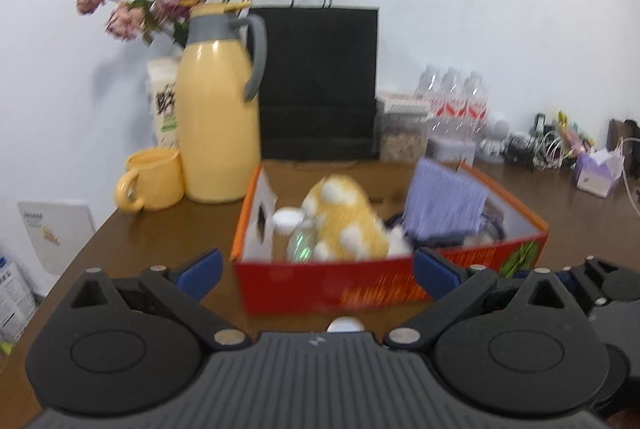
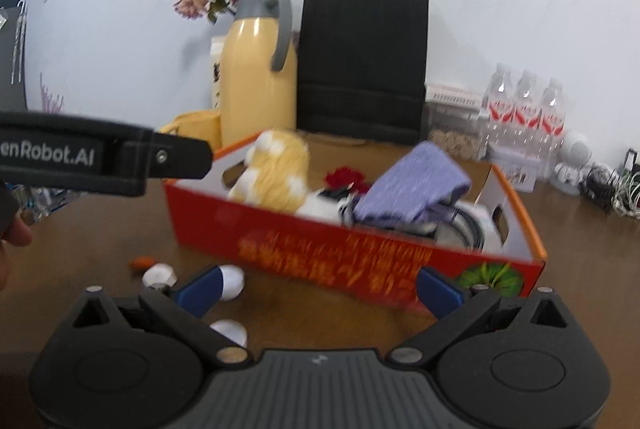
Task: Organize objects
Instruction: 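Withdraw both tools from the box back over the table, then grasp a white bottle cap with the right gripper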
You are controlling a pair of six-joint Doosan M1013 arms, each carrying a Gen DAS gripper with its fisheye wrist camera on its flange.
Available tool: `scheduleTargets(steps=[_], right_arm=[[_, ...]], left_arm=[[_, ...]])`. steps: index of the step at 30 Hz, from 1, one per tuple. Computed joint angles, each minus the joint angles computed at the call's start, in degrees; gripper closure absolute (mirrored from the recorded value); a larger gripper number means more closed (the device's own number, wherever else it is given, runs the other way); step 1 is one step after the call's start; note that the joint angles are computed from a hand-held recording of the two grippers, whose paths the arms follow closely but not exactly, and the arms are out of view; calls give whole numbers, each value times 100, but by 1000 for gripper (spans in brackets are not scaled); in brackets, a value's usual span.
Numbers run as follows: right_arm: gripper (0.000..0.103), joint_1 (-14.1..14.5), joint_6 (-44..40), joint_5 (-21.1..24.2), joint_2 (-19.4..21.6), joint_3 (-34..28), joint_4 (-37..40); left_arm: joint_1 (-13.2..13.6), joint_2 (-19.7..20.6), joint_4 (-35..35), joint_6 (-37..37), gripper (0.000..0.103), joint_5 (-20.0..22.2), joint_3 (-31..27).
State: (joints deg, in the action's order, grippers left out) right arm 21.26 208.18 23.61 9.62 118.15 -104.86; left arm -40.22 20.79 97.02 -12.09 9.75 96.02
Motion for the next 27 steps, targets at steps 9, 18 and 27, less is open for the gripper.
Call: scheduleTargets(steps=[9,18,27], right_arm=[[8,66,-254,-415,-47,91,306],[32,42,-951,-844,72,-29,922],[61,43,-1597,-870,238,-217,1564]], left_arm=[[162,-162,-1226,1127,0,311,356],[350,-208,-2039,1742,0,391,537],[417,-131,-2749,2422,0,243,504]])
